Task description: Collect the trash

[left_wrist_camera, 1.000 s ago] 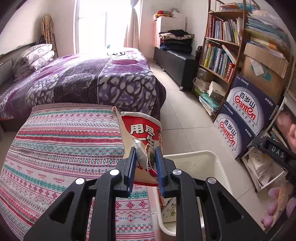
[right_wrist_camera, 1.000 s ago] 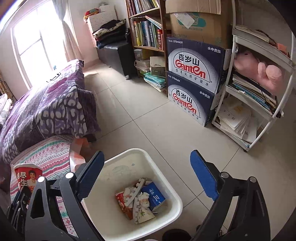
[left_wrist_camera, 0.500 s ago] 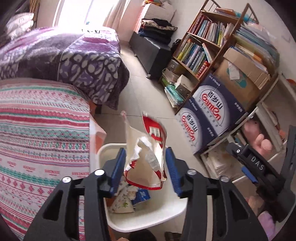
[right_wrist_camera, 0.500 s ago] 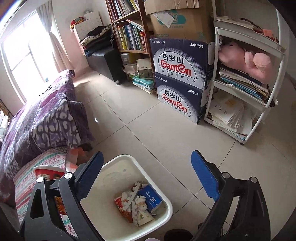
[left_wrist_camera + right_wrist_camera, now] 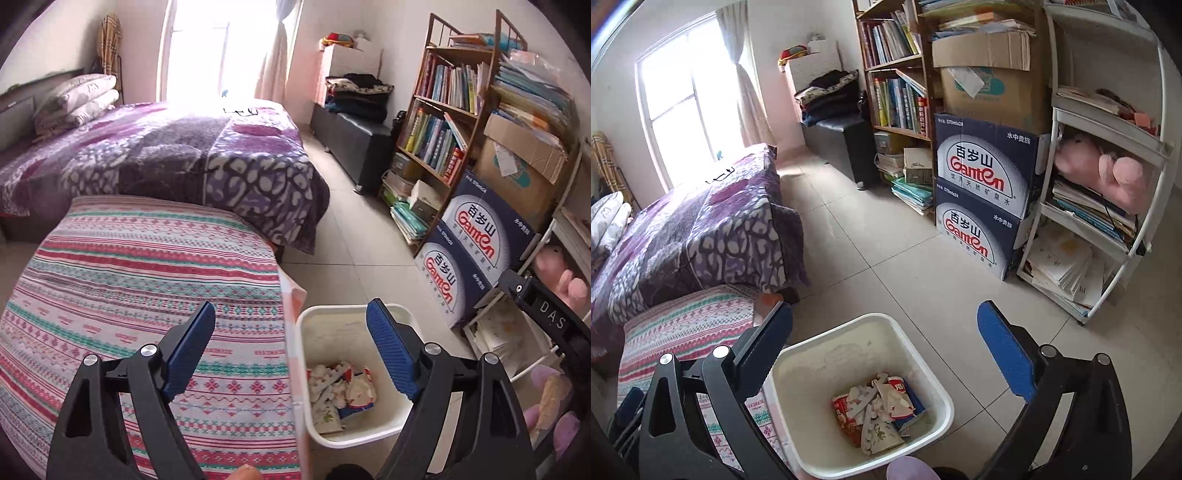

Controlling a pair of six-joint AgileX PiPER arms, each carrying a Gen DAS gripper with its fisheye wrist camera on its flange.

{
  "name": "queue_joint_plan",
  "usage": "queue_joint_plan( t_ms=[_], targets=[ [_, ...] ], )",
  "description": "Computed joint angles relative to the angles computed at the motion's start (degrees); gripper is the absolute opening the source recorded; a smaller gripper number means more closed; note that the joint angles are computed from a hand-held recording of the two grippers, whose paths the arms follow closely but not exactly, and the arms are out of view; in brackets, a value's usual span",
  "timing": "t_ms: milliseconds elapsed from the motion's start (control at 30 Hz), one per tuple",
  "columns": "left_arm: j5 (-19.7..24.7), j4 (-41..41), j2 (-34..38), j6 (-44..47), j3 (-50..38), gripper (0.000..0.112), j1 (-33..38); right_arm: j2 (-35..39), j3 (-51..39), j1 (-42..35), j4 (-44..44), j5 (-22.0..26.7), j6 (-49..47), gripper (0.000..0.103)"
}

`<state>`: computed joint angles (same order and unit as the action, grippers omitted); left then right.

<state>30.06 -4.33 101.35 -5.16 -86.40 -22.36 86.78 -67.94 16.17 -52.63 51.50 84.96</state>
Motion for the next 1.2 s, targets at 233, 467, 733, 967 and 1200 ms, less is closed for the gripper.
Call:
queue_joint_plan(
  t_ms=[233, 467, 733, 967, 1200],
  targets=[
    [-4.6, 22.3, -6.6, -17.8, 9.7, 0.092, 1.5, -0.2, 0.6, 8.5, -3.0, 2.9, 3.0, 0.096],
    [-5.1, 27.6, -9.2, -20.5, 14.5, 0.093, 5.2, 2.1, 0.1, 15.9, -5.3, 6.7, 6.1, 0.096],
    [-5.1, 19.4, -9.6, -11.7, 15.5, 0.094, 8.9, 5.4, -1.3, 19.1, -7.4, 8.0, 6.5, 0.096],
    [-5.0, 18.3, -9.6, -11.7, 15.6, 0.094, 9.4, 7.7, -3.5, 19.9, -6.5, 8.4, 4.9, 0.096],
    [-3.7, 16.3, -8.7, -10.6, 14.8, 0.093, 9.8, 8.9, -4.1, 20.7, -6.9, 8.5, 4.8, 0.096]
  ],
)
